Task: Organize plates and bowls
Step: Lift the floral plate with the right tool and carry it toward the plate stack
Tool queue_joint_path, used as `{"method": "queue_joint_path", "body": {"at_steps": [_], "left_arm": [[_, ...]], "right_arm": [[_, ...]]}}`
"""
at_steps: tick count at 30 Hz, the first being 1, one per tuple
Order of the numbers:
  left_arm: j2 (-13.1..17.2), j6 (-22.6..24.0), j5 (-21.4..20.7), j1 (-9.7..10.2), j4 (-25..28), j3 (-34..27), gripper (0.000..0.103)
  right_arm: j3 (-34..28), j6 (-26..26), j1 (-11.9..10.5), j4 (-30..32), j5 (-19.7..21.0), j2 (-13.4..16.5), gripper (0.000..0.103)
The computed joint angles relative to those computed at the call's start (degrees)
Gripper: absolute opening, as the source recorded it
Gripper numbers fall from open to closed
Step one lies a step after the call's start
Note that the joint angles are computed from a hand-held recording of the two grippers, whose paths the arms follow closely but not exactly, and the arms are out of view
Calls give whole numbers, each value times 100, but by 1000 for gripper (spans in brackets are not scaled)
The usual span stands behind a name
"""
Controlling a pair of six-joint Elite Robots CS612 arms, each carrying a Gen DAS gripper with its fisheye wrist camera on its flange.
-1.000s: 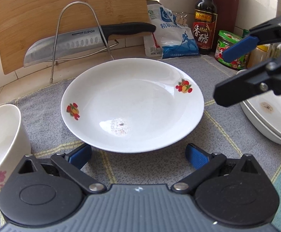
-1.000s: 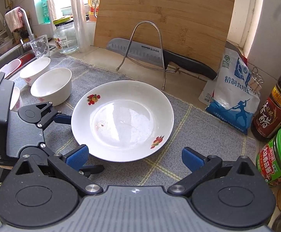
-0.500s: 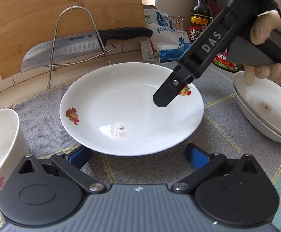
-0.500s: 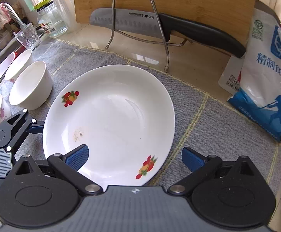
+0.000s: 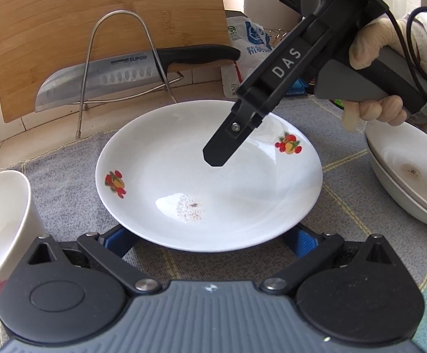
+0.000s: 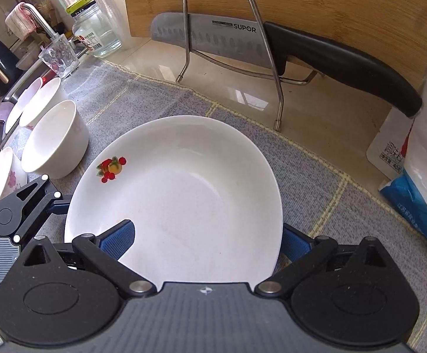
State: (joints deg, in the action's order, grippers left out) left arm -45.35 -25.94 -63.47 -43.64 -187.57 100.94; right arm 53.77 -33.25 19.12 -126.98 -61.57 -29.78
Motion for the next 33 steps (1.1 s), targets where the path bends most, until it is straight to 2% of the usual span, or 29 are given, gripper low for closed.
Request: {"method": "queue_joint_path", "body": {"at_steps": [10, 21, 33], "left_arm": [[-17, 18, -19, -1, 10, 16, 103], [-29, 13, -39, 8, 88, -4, 103], [-54, 87, -52, 10, 160, -1, 102]], "right_arm": [[-455, -209, -2, 356, 330, 233, 103], [-1067, -319, -17, 1178, 618, 486, 103], [-1002, -159, -34, 1244, 666, 442, 103]]}}
